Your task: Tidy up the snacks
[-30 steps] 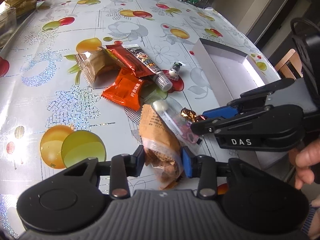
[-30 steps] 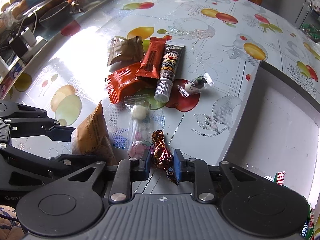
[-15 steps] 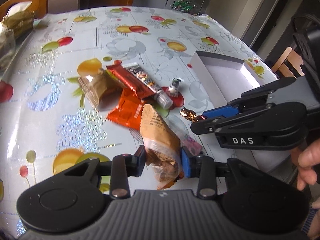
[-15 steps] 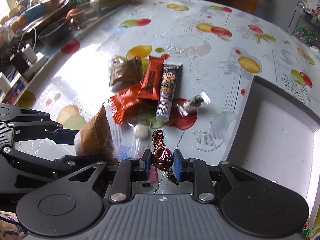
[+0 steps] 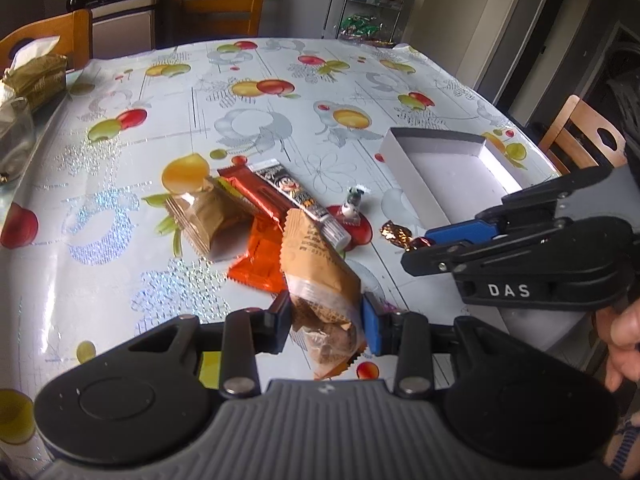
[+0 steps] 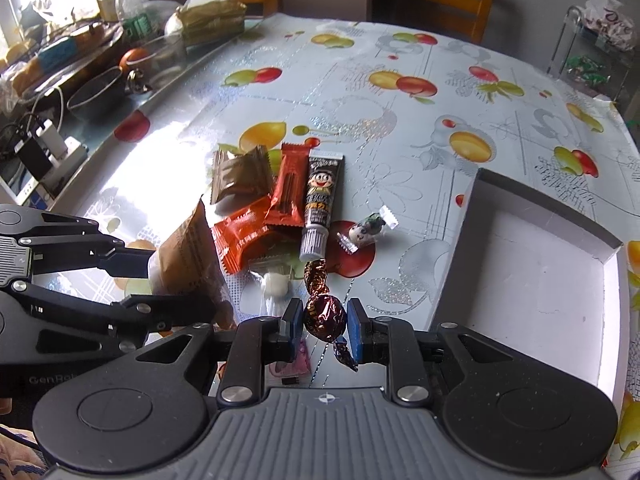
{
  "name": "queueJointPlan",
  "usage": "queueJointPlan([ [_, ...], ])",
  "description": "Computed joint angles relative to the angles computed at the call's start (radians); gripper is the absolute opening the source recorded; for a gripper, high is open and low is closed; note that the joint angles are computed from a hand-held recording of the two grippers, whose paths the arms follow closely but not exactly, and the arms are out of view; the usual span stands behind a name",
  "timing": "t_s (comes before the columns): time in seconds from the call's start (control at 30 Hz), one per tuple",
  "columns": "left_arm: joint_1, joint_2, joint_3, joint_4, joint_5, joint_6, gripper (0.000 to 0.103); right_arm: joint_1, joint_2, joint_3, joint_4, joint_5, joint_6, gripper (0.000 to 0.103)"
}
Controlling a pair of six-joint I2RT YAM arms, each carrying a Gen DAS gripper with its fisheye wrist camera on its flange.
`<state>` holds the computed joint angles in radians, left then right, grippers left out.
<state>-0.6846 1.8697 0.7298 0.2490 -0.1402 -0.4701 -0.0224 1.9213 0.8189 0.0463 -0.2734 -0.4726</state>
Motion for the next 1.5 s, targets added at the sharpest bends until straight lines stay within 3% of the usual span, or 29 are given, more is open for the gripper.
queueJointPlan([
  [0.67,-0.023,-0.052,-0.008,-0.006,-0.008,0.062,0.034,-0.037,-0.115,-0.119,0.076,-0.007,0.06,0.025],
  [1.5,-0.024,-0.024,0.059,-0.008,0.026,0.139,0.034,-0.106,-0.174,-0.157,0.106,-0.009,0.091,0.025],
])
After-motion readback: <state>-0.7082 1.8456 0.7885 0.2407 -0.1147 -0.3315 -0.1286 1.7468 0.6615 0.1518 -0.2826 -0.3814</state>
